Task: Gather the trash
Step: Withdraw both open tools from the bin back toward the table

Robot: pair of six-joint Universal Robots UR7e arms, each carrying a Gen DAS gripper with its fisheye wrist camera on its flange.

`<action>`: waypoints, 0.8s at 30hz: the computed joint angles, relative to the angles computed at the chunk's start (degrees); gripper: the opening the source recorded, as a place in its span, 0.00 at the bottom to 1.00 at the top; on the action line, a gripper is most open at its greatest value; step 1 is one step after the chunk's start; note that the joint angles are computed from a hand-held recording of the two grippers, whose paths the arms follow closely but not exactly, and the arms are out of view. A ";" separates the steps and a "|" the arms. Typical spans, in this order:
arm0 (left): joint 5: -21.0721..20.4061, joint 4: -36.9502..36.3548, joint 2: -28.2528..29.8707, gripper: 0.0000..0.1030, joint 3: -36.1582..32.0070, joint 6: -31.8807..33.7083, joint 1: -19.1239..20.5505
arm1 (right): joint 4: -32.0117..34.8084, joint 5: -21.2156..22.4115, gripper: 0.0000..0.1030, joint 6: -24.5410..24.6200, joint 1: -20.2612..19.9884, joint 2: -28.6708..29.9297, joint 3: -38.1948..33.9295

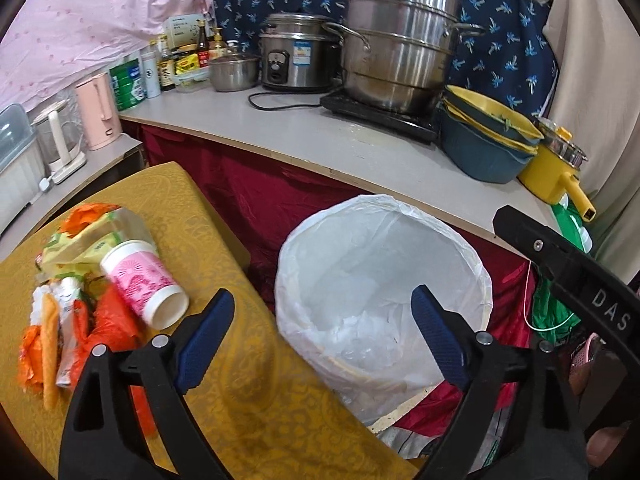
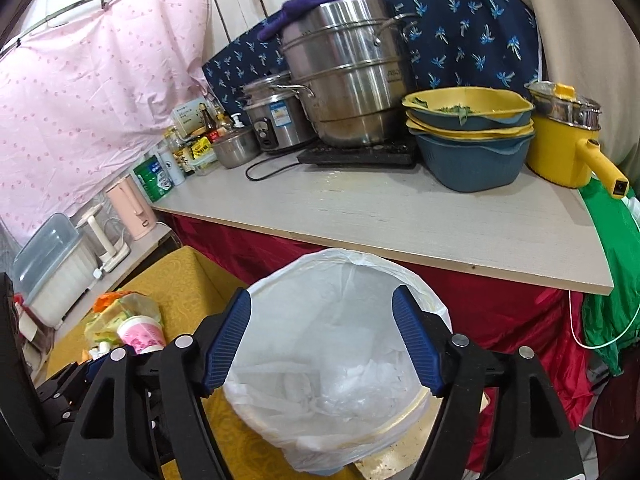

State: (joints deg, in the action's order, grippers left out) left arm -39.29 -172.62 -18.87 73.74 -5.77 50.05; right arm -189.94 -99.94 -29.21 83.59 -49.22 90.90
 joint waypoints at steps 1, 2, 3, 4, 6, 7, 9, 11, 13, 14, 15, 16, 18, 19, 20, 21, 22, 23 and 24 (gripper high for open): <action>0.33 -0.73 -0.60 0.84 1.06 -0.11 -0.16 | -0.46 0.26 0.71 -0.20 0.43 -0.44 0.90; 1.32 -2.17 -1.84 0.84 3.24 -0.31 -0.53 | -0.62 0.51 0.71 -0.33 0.70 -0.71 1.40; 2.29 -3.27 -2.82 0.85 5.02 -0.36 -0.82 | -0.94 0.72 0.72 -0.44 0.95 -1.01 2.10; 3.02 -3.89 -3.41 0.85 6.12 -0.41 -1.00 | -1.17 1.06 0.73 -0.59 1.34 -1.36 2.94; 5.25 -5.12 -5.42 0.86 9.46 -0.96 -1.51 | -1.40 1.49 0.75 -0.97 2.19 -1.78 4.37; 6.20 -5.55 -6.81 0.86 11.61 -1.69 -1.75 | -1.42 1.58 0.76 -1.07 2.56 -1.91 4.91; 7.30 -5.52 -8.91 0.86 14.67 -3.42 -2.03 | -1.09 2.08 0.77 -1.33 3.48 -2.10 6.33; 8.66 -6.04 -11.73 0.86 18.72 -5.52 -2.29 | -0.63 2.33 0.77 -1.74 4.39 -1.98 7.35; 10.08 -6.42 -13.72 0.86 21.65 -7.15 -2.55 | 0.05 2.67 0.79 -2.24 5.28 -1.83 8.47; 11.15 -6.50 -15.13 0.87 23.65 -8.41 -2.69 | 0.35 2.74 0.80 -2.43 5.71 -1.63 8.79; 11.83 -6.65 -16.10 0.87 25.04 -9.20 -2.77 | 0.55 2.83 0.81 -2.67 6.21 -1.36 9.27; 13.00 -6.56 -17.55 0.88 27.00 -10.72 -2.86 | 0.84 2.92 0.81 -2.89 6.61 -1.11 9.69; 14.27 -6.94 -19.58 0.90 29.87 -12.84 -2.93 | 1.22 2.90 0.81 -3.16 7.30 -0.67 10.55; 14.82 -7.03 -20.59 0.90 31.29 -13.94 -2.93 | 1.63 2.67 0.81 -3.44 7.90 -0.09 10.82; 15.56 -6.86 -21.99 0.90 33.14 -15.52 -2.85 | 1.75 2.42 0.81 -3.75 8.29 0.35 11.03; 15.99 -6.48 -22.93 0.91 34.35 -16.71 -2.80 | 1.97 1.98 0.81 -4.15 8.76 0.96 11.11; 16.33 -6.02 -23.78 0.91 35.45 -17.85 -2.73 | 2.22 1.59 0.81 -4.45 9.10 1.52 11.15; 16.64 -5.41 -24.84 0.91 36.79 -19.30 -2.56 | 2.55 1.20 0.81 -4.54 9.44 2.07 11.11; 16.94 -4.97 -25.68 0.91 37.96 -20.50 -2.42 | 3.15 0.89 0.81 -4.49 9.72 2.66 11.00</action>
State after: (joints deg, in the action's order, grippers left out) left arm -22.35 -177.59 -44.55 111.70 -26.28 47.63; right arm -186.79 -99.05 -33.70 93.31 -46.56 101.90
